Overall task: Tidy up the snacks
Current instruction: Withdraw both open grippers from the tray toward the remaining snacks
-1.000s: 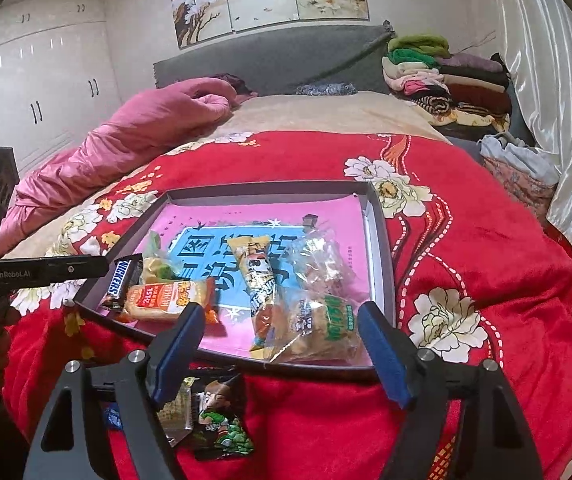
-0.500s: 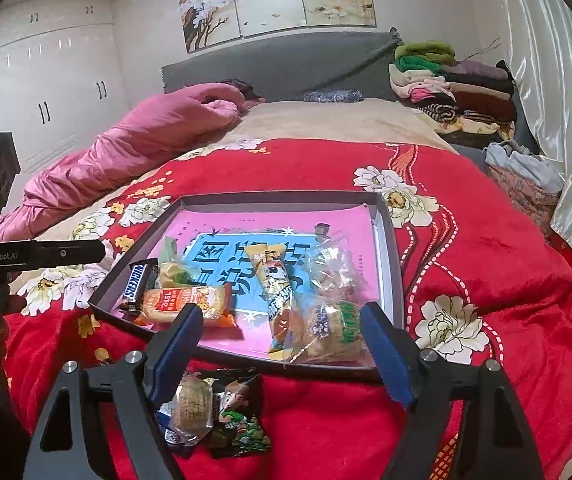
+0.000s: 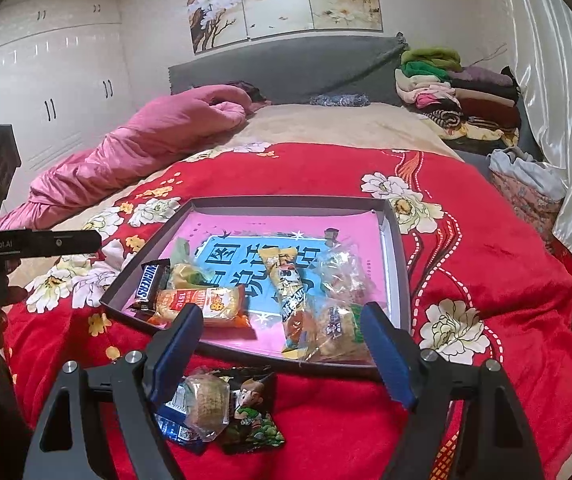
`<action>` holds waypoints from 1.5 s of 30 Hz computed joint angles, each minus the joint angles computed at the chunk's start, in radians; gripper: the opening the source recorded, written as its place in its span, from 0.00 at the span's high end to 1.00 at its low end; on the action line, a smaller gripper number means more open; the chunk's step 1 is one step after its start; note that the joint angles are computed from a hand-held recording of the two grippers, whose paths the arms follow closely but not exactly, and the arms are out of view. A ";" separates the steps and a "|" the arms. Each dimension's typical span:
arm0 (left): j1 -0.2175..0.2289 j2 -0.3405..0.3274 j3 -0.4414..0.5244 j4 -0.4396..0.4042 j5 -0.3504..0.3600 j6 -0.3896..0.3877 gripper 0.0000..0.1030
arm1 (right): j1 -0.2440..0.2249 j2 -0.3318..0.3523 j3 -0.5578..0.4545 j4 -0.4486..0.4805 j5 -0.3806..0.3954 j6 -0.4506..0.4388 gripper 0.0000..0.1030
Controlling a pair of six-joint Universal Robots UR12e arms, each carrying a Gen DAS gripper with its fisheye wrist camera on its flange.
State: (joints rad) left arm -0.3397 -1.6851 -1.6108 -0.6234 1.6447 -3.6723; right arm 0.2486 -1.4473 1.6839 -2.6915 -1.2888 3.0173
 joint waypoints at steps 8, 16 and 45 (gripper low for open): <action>0.012 0.024 -0.016 0.005 0.002 -0.012 0.24 | 0.003 -0.005 0.000 0.004 0.006 -0.004 0.22; 0.015 0.041 -0.026 0.007 0.004 -0.008 0.24 | 0.010 -0.011 0.002 0.007 0.012 -0.015 0.22; -0.020 0.036 -0.017 -0.098 -0.030 0.064 0.24 | 0.038 -0.032 0.014 0.100 0.024 -0.092 0.22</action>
